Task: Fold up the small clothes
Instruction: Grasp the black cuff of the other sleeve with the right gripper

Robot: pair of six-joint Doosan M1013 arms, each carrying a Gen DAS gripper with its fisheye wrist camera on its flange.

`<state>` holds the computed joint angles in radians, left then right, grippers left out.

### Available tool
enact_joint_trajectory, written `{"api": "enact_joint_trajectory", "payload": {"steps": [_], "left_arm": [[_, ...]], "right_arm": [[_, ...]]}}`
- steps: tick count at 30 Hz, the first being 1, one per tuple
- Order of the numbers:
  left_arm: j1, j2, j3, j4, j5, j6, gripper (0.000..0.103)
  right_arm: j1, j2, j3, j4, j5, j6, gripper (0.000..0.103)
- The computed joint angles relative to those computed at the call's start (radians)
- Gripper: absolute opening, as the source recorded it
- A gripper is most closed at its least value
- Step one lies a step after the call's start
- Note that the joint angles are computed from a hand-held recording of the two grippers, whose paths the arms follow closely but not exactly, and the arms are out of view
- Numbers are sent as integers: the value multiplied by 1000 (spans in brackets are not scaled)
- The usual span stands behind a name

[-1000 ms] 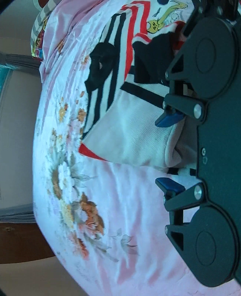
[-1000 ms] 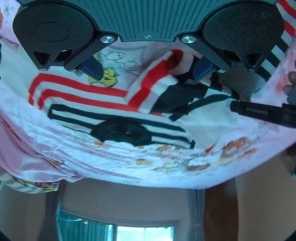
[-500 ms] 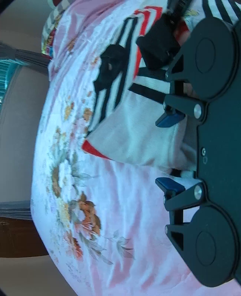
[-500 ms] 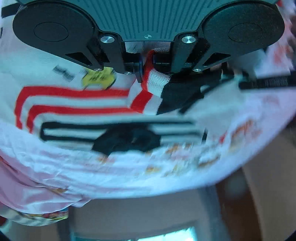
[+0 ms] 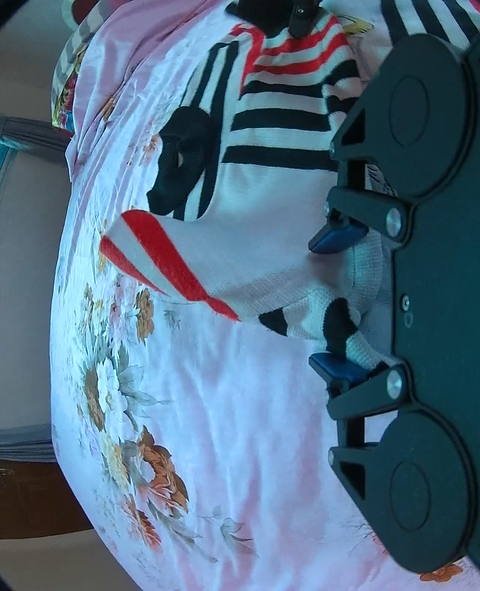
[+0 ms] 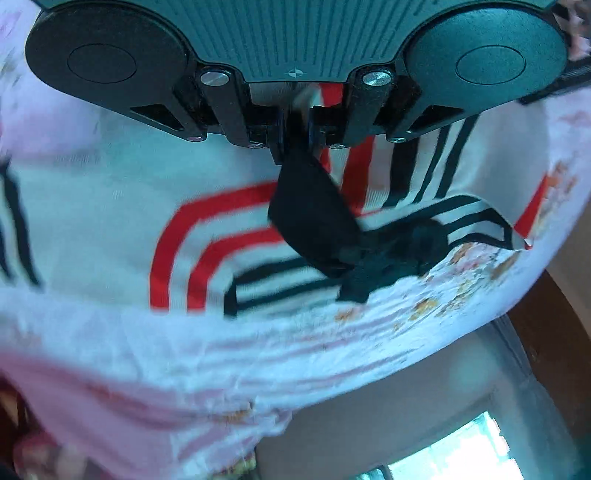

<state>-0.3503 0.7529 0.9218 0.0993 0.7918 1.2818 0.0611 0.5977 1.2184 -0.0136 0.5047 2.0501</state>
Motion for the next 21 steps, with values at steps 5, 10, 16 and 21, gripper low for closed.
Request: {"api": "enact_joint_trajectory", "payload": {"steps": [5, 10, 16, 21], "left_arm": [[-8, 44, -97, 12, 25, 29, 56], [-15, 144, -273, 84, 130, -34, 57], [3, 155, -273, 121, 103, -111, 48], [14, 167, -279, 135, 106, -151, 31]], "right_arm": [[-18, 28, -44, 127, 27, -35, 9], [-41, 6, -10, 183, 34, -34, 9], [-56, 1, 3, 308, 14, -128, 9], [-34, 11, -17, 292, -43, -191, 9]]}}
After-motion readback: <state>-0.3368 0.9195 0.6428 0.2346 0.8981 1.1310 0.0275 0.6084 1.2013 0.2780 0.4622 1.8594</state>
